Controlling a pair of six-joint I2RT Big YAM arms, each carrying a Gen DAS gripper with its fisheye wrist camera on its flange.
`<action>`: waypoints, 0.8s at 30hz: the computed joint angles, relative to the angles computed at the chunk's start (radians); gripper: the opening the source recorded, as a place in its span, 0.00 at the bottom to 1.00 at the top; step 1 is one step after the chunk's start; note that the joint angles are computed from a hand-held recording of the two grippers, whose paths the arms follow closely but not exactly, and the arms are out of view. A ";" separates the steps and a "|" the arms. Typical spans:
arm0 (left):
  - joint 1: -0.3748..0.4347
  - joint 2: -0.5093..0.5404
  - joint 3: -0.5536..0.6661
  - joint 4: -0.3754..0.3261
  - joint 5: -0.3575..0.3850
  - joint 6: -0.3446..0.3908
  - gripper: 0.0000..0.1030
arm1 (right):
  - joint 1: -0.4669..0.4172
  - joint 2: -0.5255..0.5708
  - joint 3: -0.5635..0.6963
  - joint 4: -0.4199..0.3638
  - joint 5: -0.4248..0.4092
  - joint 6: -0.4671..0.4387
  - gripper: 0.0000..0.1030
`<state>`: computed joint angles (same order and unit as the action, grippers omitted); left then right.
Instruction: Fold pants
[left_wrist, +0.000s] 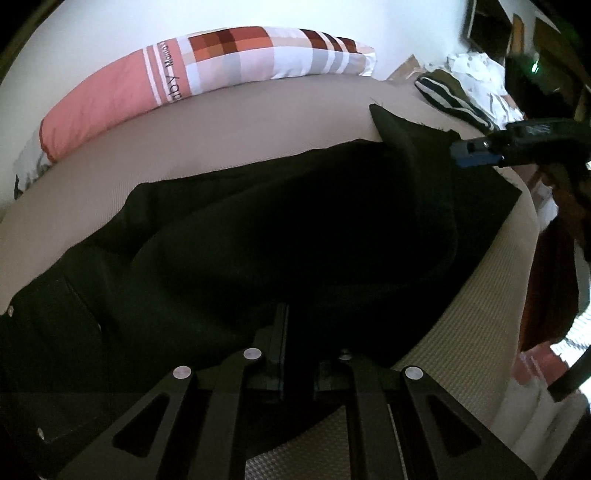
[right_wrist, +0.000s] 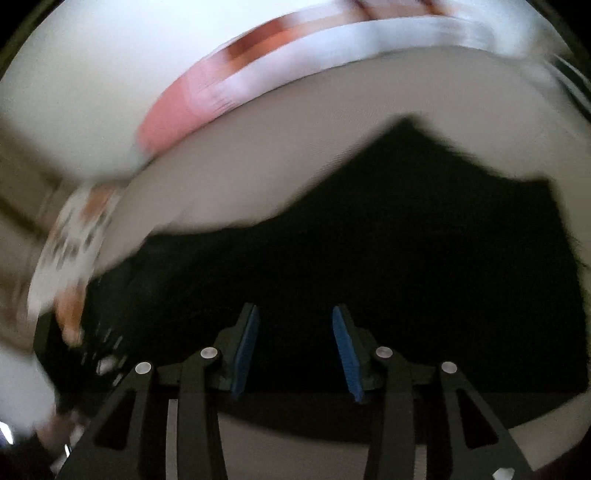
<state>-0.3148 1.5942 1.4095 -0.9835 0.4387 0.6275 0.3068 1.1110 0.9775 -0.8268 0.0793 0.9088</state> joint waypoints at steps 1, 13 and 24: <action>0.001 0.002 0.004 -0.005 0.004 -0.010 0.09 | -0.039 -0.028 -0.026 0.004 0.004 0.016 0.39; 0.003 0.014 0.021 -0.041 0.005 -0.047 0.09 | -0.356 -0.149 -0.209 0.172 -0.099 0.118 0.36; 0.001 0.018 0.021 -0.043 -0.004 -0.053 0.09 | -0.362 -0.068 -0.129 0.161 -0.063 0.046 0.03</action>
